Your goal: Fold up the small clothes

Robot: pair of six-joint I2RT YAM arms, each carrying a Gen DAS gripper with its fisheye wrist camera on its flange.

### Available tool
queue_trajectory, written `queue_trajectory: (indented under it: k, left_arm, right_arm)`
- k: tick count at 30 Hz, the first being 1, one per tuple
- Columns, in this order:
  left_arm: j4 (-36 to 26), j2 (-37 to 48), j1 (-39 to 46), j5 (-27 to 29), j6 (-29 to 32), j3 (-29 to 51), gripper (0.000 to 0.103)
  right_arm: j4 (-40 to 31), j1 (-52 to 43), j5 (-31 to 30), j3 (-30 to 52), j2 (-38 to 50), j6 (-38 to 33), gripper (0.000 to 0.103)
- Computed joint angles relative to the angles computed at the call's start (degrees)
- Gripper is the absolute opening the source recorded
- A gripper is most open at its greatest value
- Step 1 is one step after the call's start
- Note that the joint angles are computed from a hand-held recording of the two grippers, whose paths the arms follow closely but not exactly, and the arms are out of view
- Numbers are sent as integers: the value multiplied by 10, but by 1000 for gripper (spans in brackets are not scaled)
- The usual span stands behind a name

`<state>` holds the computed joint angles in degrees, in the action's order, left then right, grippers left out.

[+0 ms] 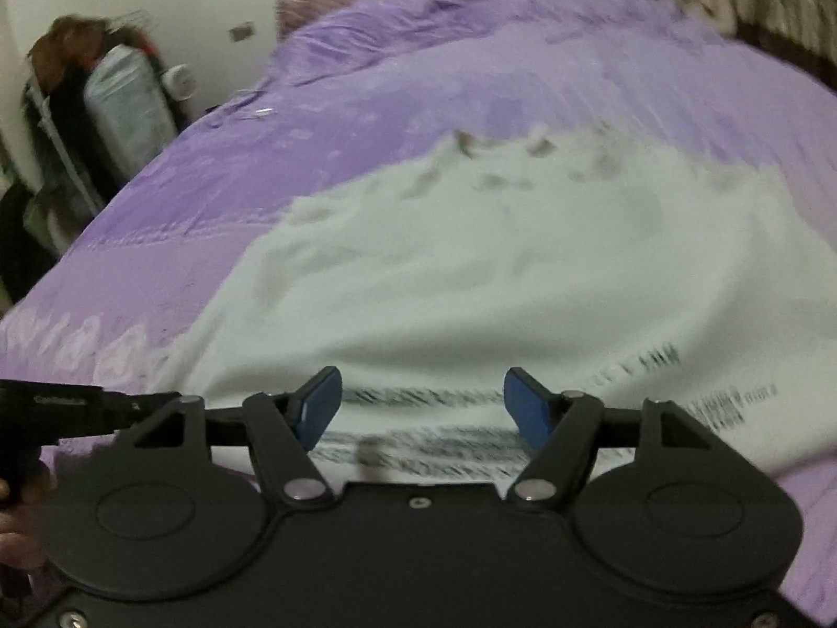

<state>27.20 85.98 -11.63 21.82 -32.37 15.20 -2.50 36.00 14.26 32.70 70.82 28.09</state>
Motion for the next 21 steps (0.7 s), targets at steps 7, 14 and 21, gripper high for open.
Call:
queue_trajectory:
  k: [7, 14, 21]
  left_arm:
    - [59, 74, 27, 24, 13, -9, 9]
    - [-84, -72, -35, -83, 20, 0, 46]
    - [-282, -286, -200, -368, 37, 62, 66]
  right_arm:
    - [8, 7, -63, 92, 154, 11, 67]
    - [80, 61, 46, 73, 216, 16, 68]
    - [83, 46, 102, 19, 55, -64, 50]
